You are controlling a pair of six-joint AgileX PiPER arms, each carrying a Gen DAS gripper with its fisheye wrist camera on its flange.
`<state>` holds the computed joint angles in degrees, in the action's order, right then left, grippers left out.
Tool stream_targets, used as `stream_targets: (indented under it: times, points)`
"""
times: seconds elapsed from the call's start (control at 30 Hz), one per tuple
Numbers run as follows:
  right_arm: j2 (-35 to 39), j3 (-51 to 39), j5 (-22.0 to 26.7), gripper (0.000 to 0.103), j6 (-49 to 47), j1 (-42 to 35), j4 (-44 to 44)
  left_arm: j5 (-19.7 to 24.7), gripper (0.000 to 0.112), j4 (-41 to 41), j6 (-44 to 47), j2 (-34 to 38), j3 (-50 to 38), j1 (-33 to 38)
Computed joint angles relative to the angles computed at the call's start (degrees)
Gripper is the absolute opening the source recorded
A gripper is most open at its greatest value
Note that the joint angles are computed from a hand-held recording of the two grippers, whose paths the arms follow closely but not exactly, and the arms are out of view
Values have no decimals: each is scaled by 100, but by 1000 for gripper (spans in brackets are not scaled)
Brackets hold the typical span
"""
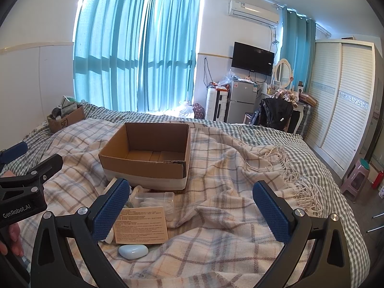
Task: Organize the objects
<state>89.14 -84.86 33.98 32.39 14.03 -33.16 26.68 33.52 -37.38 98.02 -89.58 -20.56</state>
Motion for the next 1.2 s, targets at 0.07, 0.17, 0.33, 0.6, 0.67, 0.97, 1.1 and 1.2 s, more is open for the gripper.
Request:
stream_targets:
  times: [0.07,0.17,0.33,0.6,0.67,0.97,1.1,1.2]
  points:
    - [-8,3,4,103,-1,8,6,2,103,3,-15,-10,14,4]
    - [-19,3,20,103,-7,14,6,-3,103,65,-84,-13,39,0]
    - [-10,-1,20,103,21,19,-21,-2,103,20,-30,-18,41,7]
    - [-16,7,17,103,24,22,-26,69,103,-34,20,-4,-15,5]
    - [-27,18,22,103,49,34,-48,62,103,-44,34,-4,-14,10]
    - [-49,8,21,103,-2,17,-21,82,103,0,-9,-5,0,6]
    - [-47,5,25,103,-19,10,-10,77,103,3,-32,-11,5,4]
    - [-54,-2,45,103,-4,34,-48,131,103,-19,-18,11,-52,-3]
